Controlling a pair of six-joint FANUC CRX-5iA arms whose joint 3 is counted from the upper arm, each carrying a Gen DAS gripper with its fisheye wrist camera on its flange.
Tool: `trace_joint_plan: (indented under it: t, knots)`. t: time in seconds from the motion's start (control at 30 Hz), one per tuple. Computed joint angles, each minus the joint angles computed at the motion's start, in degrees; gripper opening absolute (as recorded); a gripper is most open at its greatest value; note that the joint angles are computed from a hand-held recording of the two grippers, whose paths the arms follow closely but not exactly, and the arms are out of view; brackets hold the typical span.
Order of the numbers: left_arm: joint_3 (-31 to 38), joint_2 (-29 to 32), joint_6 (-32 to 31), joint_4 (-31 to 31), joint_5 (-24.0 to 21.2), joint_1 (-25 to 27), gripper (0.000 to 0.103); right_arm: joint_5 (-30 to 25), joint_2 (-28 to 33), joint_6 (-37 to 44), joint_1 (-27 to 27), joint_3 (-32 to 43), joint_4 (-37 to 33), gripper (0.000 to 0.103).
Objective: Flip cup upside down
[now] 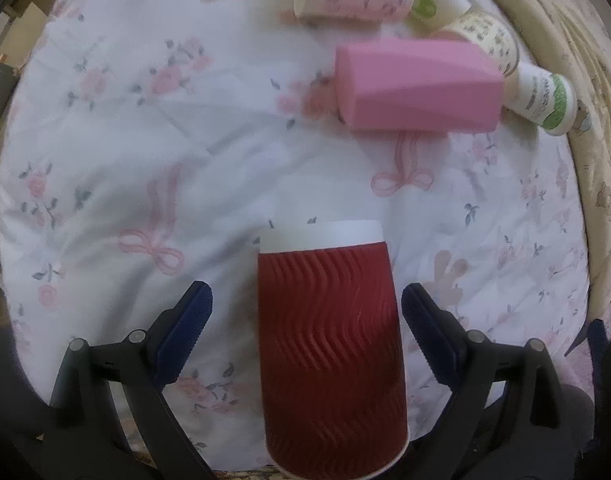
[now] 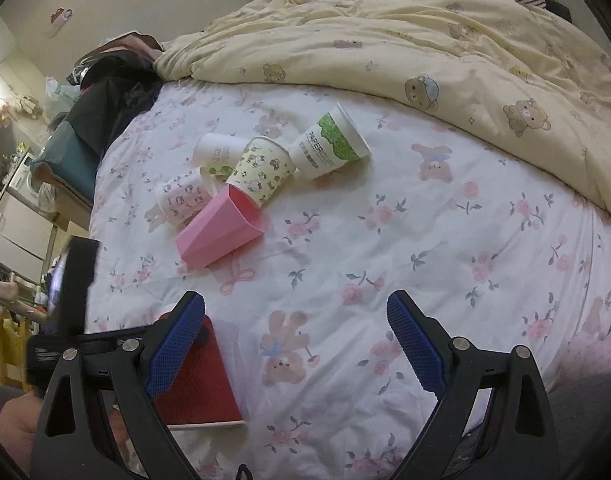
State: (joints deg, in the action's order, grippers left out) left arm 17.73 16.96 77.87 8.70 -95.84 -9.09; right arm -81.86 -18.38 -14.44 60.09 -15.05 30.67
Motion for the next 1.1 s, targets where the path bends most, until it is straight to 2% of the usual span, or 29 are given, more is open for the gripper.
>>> trace_joint_plan:
  t: [0.03, 0.13, 0.17, 0.47, 0.83, 0.97, 1.1]
  knots:
    - [-0.36, 0.07, -0.02, 0.20, -0.08, -0.01, 0.091, -0.02, 0.05, 0.18, 0.02, 0.06, 0.05, 0.095]
    - [-1.56, 0.04, -0.53, 2.10, -0.24, 0.41, 0.069, 0.70, -0.13, 0.26, -0.28, -0.05, -0.59, 0.095]
    - [-2.09, -0.23, -0.93, 3.00, -0.10, 0.62, 0.066, 0.86, -0.15, 0.27, -0.38, -0.07, -0.82, 0.095]
    - [-2.28, -3.88, -6.77, 6.58, 1.48, 3.80, 0.066, 1.93, 0.27, 1.08, -1.29, 0.27, -3.03, 0.095]
    - [-4.33, -8.07, -18.38, 12.63, 6.84, 14.21, 0.066, 6.49, 1.80, 4.34, -0.59, 1.06, -4.31, 0.095]
    - [-6.70, -8.69, -18.62, 13.92, 7.55, 16.49, 0.066, 6.82, 3.32, 7.18, -0.23, 2.29, -4.50, 0.095]
    - [-8.55, -9.20, -18.88, 14.01, 8.96, 16.60, 0.066, 7.49, 4.02, 9.09, -0.20, 2.64, -4.94, 0.095]
